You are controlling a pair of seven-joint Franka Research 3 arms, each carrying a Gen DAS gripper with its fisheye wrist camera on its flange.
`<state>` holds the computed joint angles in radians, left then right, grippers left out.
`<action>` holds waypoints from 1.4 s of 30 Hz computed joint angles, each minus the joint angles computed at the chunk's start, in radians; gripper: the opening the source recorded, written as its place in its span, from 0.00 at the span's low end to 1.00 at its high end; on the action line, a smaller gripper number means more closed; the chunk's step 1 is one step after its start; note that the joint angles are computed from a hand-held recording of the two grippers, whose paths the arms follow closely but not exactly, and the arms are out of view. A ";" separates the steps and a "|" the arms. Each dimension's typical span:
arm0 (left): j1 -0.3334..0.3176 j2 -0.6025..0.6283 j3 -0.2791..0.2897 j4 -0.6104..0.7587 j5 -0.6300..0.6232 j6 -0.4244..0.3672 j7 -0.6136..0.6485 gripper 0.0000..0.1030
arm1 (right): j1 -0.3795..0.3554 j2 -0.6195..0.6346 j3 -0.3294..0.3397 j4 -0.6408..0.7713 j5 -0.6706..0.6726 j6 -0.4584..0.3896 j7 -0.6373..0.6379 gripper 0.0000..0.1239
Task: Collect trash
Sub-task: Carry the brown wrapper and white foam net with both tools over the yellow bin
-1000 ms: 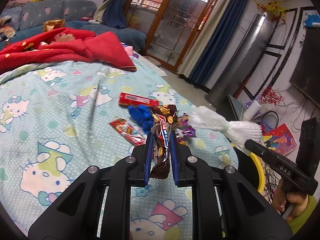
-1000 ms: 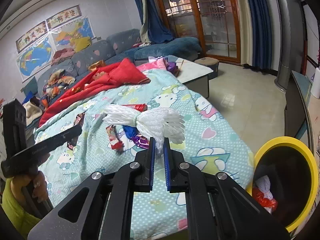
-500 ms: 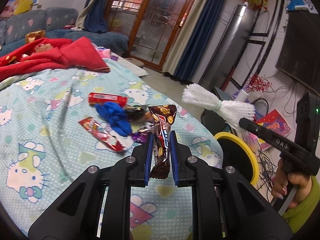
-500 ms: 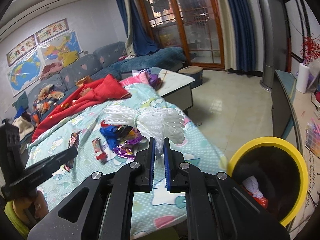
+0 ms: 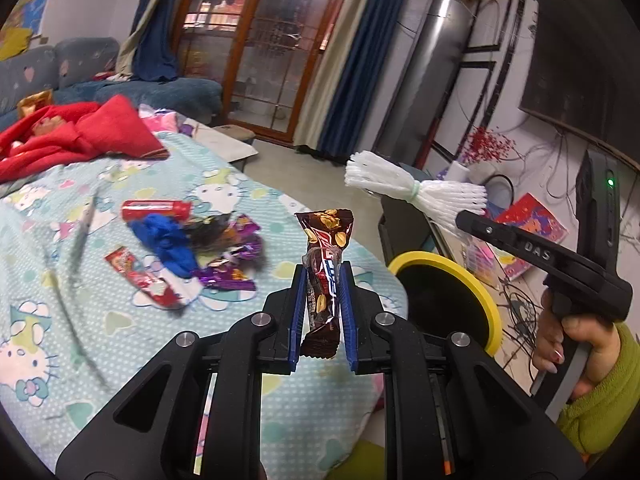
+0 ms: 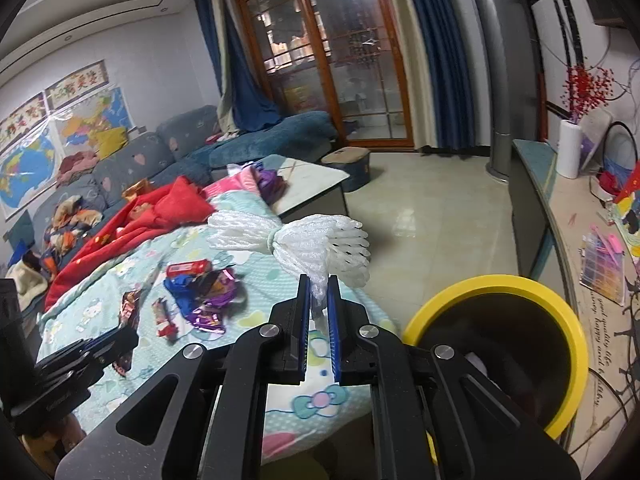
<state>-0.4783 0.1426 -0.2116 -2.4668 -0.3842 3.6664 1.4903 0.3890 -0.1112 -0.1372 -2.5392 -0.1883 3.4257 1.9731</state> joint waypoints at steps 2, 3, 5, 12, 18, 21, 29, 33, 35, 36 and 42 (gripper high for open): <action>-0.018 0.011 0.002 0.018 -0.021 -0.008 0.034 0.11 | -0.035 -0.004 0.038 -0.010 0.057 0.004 -0.040 0.07; -0.024 0.014 0.003 0.024 -0.025 -0.012 0.043 0.11 | -0.035 -0.005 0.033 -0.014 0.061 0.007 -0.039 0.07; -0.041 0.027 0.007 0.043 -0.038 -0.019 0.069 0.11 | -0.041 -0.015 0.026 -0.028 0.070 0.013 -0.042 0.07; -0.082 0.056 0.027 0.092 -0.041 -0.039 0.118 0.11 | -0.064 -0.028 0.021 -0.059 0.118 0.029 -0.052 0.07; -0.136 0.086 0.051 0.145 -0.053 -0.051 0.183 0.11 | -0.071 -0.040 -0.004 -0.080 0.123 0.031 -0.044 0.07; -0.161 0.102 0.064 0.172 -0.060 -0.059 0.215 0.11 | -0.090 -0.051 0.000 -0.096 0.141 0.034 -0.059 0.07; -0.226 0.146 0.111 0.248 -0.054 -0.118 0.259 0.11 | -0.134 -0.063 0.010 -0.127 0.211 0.034 -0.106 0.07; -0.259 0.169 0.139 0.281 -0.029 -0.137 0.259 0.11 | -0.121 -0.063 -0.030 -0.138 0.199 0.032 -0.097 0.07; -0.266 0.183 0.146 0.299 -0.007 -0.148 0.247 0.11 | -0.124 -0.063 -0.044 -0.145 0.193 0.028 -0.091 0.07; -0.272 0.186 0.151 0.304 0.004 -0.152 0.240 0.11 | -0.119 -0.062 -0.059 -0.147 0.181 0.026 -0.083 0.07; -0.254 0.219 0.139 0.351 0.120 -0.204 0.162 0.11 | -0.120 -0.053 -0.103 -0.158 0.154 0.012 -0.064 0.07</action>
